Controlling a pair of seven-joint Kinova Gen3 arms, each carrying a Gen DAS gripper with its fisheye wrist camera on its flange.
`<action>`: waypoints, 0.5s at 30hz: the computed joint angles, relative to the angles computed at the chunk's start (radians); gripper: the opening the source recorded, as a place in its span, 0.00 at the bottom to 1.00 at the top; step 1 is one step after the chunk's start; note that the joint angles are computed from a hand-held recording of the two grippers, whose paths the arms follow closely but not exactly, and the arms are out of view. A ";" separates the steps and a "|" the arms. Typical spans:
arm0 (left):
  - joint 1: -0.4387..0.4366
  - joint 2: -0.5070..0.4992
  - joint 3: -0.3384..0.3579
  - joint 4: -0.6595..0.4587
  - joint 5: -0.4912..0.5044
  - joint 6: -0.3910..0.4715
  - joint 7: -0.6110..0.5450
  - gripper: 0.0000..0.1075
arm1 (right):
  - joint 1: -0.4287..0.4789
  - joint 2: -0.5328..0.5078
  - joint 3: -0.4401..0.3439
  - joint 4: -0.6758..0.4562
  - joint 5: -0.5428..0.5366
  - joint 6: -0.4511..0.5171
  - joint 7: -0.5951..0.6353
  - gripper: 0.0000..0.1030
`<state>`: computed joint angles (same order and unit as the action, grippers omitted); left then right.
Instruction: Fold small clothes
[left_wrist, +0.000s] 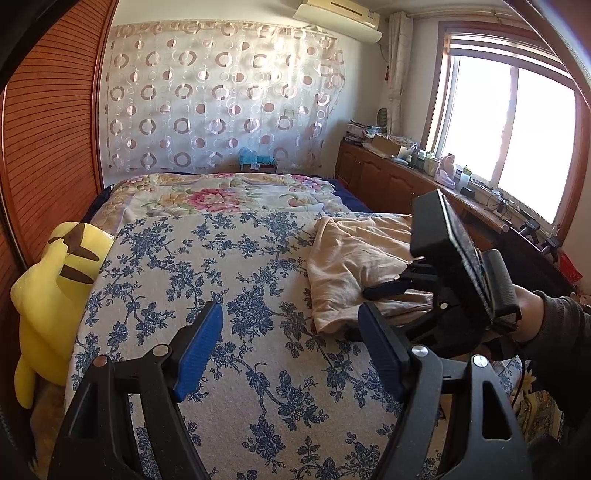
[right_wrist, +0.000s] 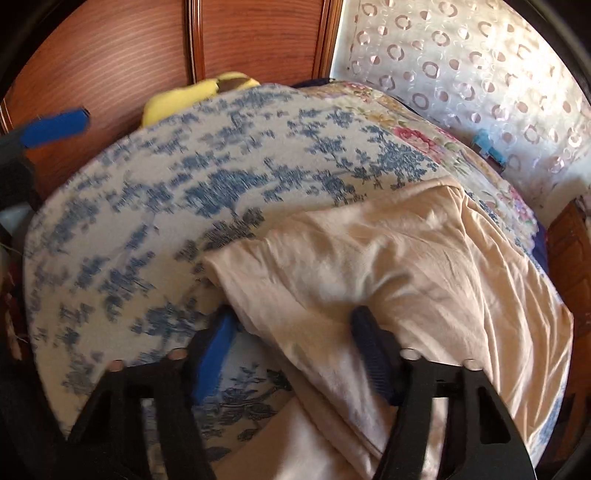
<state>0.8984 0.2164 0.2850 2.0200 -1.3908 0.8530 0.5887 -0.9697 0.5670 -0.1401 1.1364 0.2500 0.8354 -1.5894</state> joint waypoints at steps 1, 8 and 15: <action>-0.001 0.001 -0.001 0.000 -0.002 -0.002 0.003 0.71 | 0.009 0.003 -0.011 0.003 -0.006 -0.014 0.009 0.54; -0.005 0.007 -0.001 0.001 -0.014 -0.020 0.016 0.71 | -0.003 -0.006 0.006 0.010 0.010 -0.019 0.001 0.09; -0.004 0.010 -0.005 0.001 -0.027 -0.035 0.022 0.71 | 0.065 -0.120 0.044 0.082 0.025 -0.160 -0.107 0.09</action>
